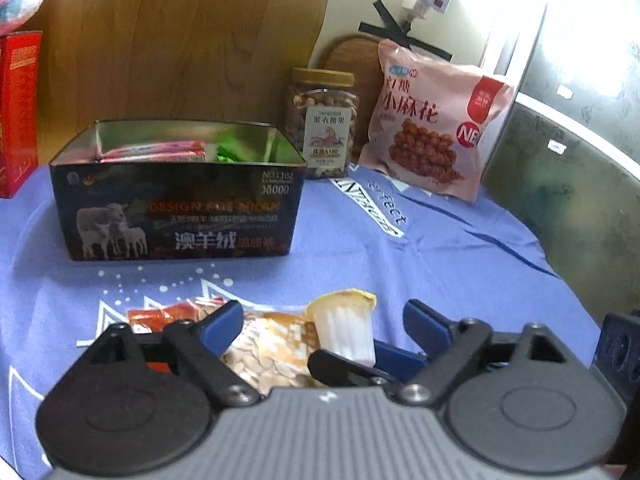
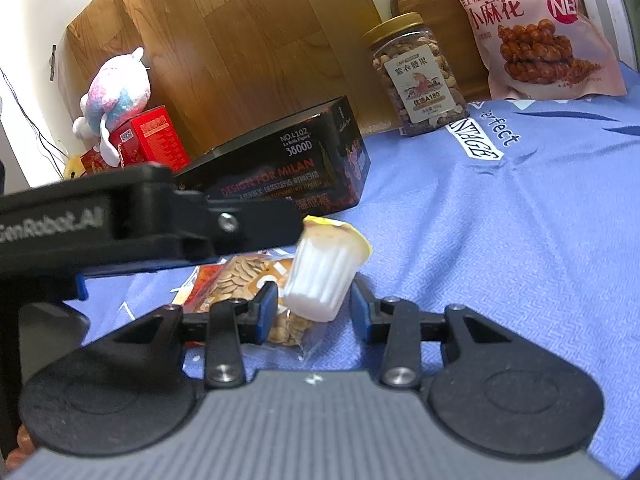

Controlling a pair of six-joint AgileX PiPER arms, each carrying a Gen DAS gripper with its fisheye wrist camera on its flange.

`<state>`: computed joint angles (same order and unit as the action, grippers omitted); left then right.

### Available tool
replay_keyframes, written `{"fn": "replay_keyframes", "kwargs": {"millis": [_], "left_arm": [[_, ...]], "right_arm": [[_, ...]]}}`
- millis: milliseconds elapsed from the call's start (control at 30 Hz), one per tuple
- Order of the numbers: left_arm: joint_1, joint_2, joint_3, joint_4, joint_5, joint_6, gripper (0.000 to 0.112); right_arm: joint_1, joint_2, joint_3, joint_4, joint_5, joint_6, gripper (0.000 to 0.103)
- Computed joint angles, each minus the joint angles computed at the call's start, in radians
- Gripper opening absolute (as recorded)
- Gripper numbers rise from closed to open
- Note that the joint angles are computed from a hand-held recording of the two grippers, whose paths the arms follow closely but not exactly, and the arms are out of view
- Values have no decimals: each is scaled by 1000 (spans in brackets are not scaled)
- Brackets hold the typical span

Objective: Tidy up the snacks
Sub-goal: 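Close the left gripper on the clear sunflower-seed bag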

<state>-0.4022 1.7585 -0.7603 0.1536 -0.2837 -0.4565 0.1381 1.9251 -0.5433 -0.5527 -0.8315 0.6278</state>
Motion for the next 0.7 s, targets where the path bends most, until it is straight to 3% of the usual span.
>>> {"fn": "replay_keyframes", "kwargs": {"millis": [367, 567, 700], "left_arm": [[-3, 32, -36, -8, 52, -6, 84], [-21, 38, -43, -120, 62, 107, 82], [-35, 40, -84, -234, 122, 225, 82]], "right_arm": [[-1, 0, 2, -2, -3, 2, 44], [1, 1, 3, 1, -5, 0, 44], [-3, 4, 1, -11, -11, 9, 45]]}}
